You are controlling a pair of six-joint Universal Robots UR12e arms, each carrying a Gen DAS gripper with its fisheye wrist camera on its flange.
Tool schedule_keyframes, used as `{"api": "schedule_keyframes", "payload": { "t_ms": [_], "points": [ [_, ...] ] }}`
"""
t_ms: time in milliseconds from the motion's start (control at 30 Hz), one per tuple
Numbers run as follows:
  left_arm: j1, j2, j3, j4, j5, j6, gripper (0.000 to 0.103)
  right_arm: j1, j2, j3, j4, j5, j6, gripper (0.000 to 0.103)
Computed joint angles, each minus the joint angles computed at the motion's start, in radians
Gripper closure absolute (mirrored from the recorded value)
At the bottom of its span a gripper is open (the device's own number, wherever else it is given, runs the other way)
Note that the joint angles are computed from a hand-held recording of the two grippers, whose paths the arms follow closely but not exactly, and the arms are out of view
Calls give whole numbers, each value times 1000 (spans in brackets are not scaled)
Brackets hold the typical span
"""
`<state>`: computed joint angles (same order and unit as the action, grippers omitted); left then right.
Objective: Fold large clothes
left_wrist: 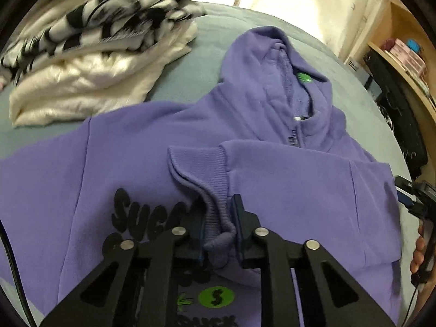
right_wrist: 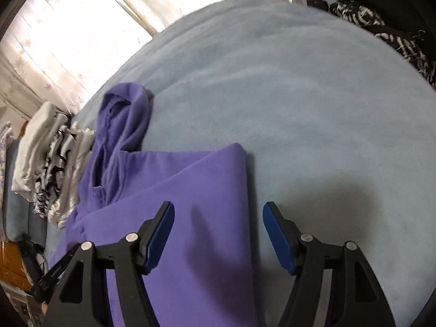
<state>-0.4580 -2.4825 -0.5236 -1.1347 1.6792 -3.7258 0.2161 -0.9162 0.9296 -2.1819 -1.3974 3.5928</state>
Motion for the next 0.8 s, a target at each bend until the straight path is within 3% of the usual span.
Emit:
{"api": "schedule_keyframes", "payload": {
  "t_ms": [33,67,100,200,267,333,400,467,533,600,700,800],
  "points": [
    [-1,0,5,2,-6,3,92,2,10,-17,25,-3,-13,47],
    [-2,-3,15,2,-12,6,92,4,19,-33,53,-3,-35,78],
    [-4,-5,25,7,-20,9,93,8,26,-50,80,-24,-65,87],
    [-8,-10,44,33,-35,9,93,15,7,-22,18,-82,-103,91],
    [-10,-15,56,34,-38,8,93,3,1,-5,-13,-71,-87,92],
    [-15,-38,97,-29,-6,22,93,-5,9,-8,5,-67,-86,92],
    [-13,-47,110,-91,6,4,93,-19,7,9,4,-16,-68,89],
    [-4,-1,11,-42,-11,-28,90,-43,-15,49,-21,81,13,81],
    [4,31,-54,8,-40,-55,74,-55,-41,78,-11,144,20,74],
    [12,59,-110,47,-69,-68,70,-48,-76,113,6,143,-48,59],
    [17,73,-136,58,-85,-63,70,-25,-150,202,15,100,-160,48],
    [14,75,-143,60,-70,-33,70,0,-177,242,46,57,-216,46]
  ]
}}
